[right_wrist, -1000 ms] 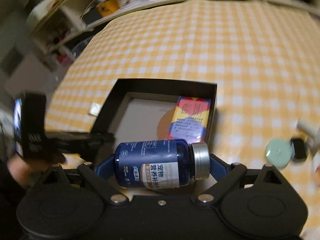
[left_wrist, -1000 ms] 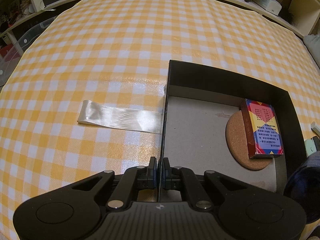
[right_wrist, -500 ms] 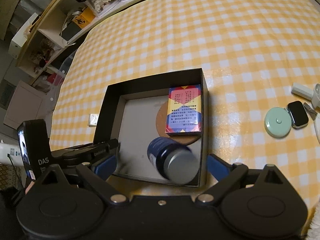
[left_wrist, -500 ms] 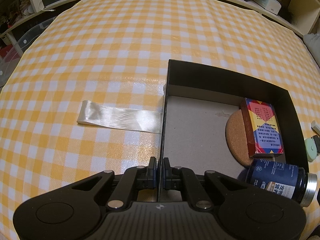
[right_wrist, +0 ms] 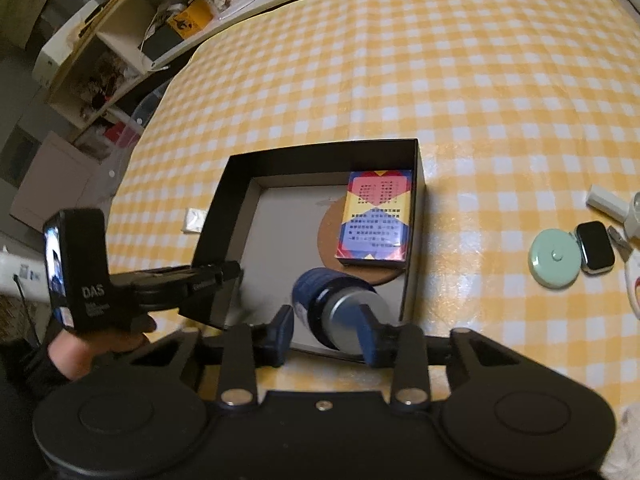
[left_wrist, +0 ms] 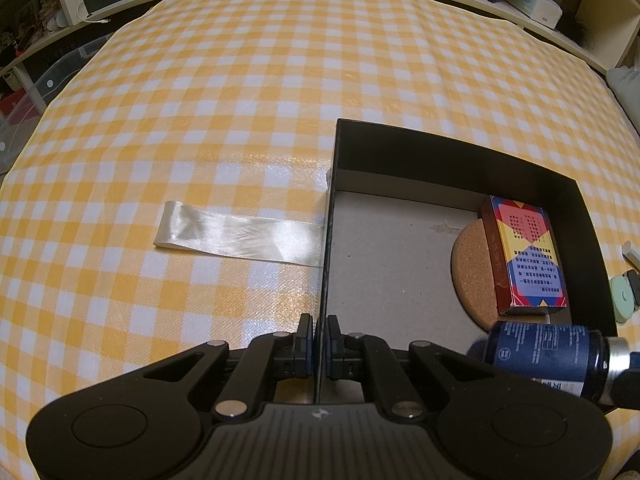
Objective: Organize rigid objects
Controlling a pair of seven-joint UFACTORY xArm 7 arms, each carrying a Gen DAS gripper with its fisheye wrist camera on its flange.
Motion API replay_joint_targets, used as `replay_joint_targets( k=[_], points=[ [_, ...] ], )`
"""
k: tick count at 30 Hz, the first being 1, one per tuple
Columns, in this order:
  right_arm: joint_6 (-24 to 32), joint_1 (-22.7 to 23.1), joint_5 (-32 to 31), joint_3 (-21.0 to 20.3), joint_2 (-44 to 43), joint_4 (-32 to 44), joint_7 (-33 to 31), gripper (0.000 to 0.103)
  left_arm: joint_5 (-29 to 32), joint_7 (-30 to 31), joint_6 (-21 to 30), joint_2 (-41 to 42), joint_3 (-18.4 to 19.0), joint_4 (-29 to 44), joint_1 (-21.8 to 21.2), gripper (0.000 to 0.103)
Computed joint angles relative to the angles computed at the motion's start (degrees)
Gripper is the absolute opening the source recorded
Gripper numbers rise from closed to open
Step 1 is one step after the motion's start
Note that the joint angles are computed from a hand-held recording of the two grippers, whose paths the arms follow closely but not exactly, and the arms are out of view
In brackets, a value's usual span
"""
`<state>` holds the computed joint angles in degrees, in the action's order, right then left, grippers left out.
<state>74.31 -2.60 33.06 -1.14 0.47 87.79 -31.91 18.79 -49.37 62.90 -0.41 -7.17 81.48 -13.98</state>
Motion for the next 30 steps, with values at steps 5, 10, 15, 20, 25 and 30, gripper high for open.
replay_joint_targets(
  k=[5, 10, 15, 20, 25, 30],
  points=[
    [-3.95, 1.21, -6.76, 0.99, 0.39, -1.83, 1.23, 0.016, 0.01, 0.11, 0.02, 0.02, 0.01, 0.02, 0.00, 0.006],
    [-3.68, 1.01, -5.92, 0.74, 0.47, -1.36, 0.58, 0.015, 0.05, 0.03, 0.03, 0.05, -0.01, 0.01, -0.05, 0.006],
    [-4.45, 1.03, -4.71, 0.52, -0.50, -1.57, -0.76, 0.018, 0.08, 0.04, 0.10, 0.11, 0.00, 0.10, -0.07, 0.006],
    [-3.19, 0.79, -0.41, 0.16, 0.15, -1.34, -1.28, 0.023, 0.07, 0.08, 0.19, 0.07, 0.01, 0.11, -0.09, 0.006],
    [-0.47, 0.86, 5.71, 1.08, 2.18, 0.27, -2.90, 0.015, 0.02, -0.03, 0.14, 0.11, 0.01, 0.14, -0.10, 0.006],
    [-2.03, 2.10, 6.83, 2.42, 2.69, -1.07, -2.95, 0.015, -0.10, 0.04, 0.40, -0.14, -0.02, 0.10, -0.10, 0.006]
  ],
)
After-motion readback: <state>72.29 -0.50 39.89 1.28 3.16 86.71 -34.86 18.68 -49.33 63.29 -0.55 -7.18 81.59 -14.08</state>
